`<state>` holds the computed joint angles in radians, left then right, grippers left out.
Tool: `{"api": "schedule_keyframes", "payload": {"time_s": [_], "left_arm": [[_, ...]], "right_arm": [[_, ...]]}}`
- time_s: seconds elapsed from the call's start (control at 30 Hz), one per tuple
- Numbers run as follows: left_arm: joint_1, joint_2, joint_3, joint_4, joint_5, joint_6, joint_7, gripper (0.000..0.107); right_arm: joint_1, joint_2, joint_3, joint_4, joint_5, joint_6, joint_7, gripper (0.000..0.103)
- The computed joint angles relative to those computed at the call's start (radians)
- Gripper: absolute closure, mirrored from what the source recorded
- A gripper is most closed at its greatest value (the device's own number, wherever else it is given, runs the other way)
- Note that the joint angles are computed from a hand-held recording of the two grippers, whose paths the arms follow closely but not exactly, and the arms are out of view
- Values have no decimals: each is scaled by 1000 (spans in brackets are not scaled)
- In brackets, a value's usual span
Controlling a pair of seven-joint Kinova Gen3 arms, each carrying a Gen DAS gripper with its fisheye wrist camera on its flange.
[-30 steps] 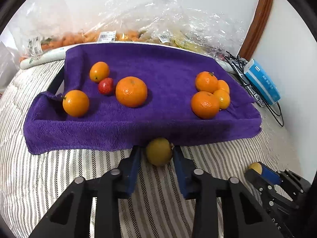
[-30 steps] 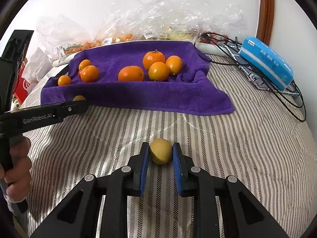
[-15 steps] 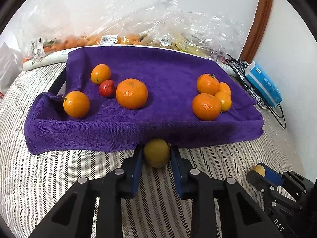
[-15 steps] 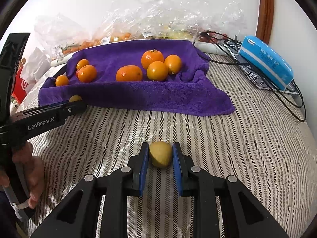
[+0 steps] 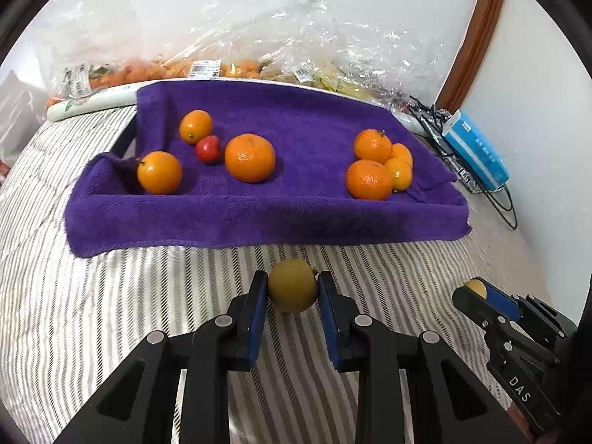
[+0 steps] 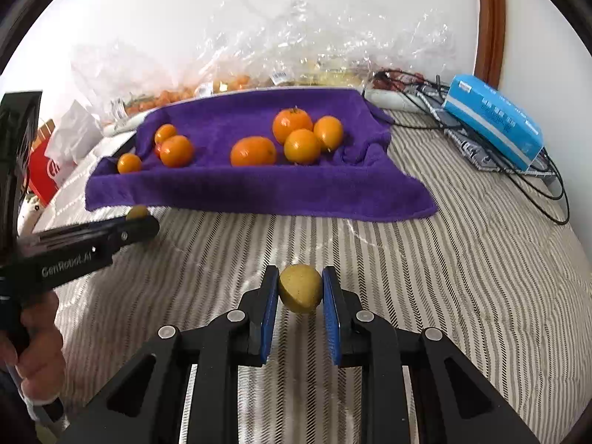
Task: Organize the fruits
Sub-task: 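Carry both held yellow-green citrus over the purple towel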
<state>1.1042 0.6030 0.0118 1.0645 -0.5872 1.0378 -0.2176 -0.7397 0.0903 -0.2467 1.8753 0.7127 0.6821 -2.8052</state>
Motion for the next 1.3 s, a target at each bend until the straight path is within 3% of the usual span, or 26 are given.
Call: {"api": "schedule_keyframes", "payload": {"time_s": [0.23,0.37,0.57,0.73,1.3], "left_arm": [[30,-53,-4,8,-41,41,47,81],[44,-61,5,-42,-66,125,39,81],[58,-102,16,-50,-114,162,51,81],[65,-94,22,-117,-125,251,24,81],[22,-122,34,-76,-137,230,35,81]], "right_arm": [[-38,-32,-34,-39,76,91,-36,80],[-47,-49,-59,-66,109,143,-52,80],[-56,-53,-79,-125,127,210,-43,80],[-70,-51,-87,-174,138,264,-25,80],[-78,-2,-49,-293,109,300,46,80]]}}
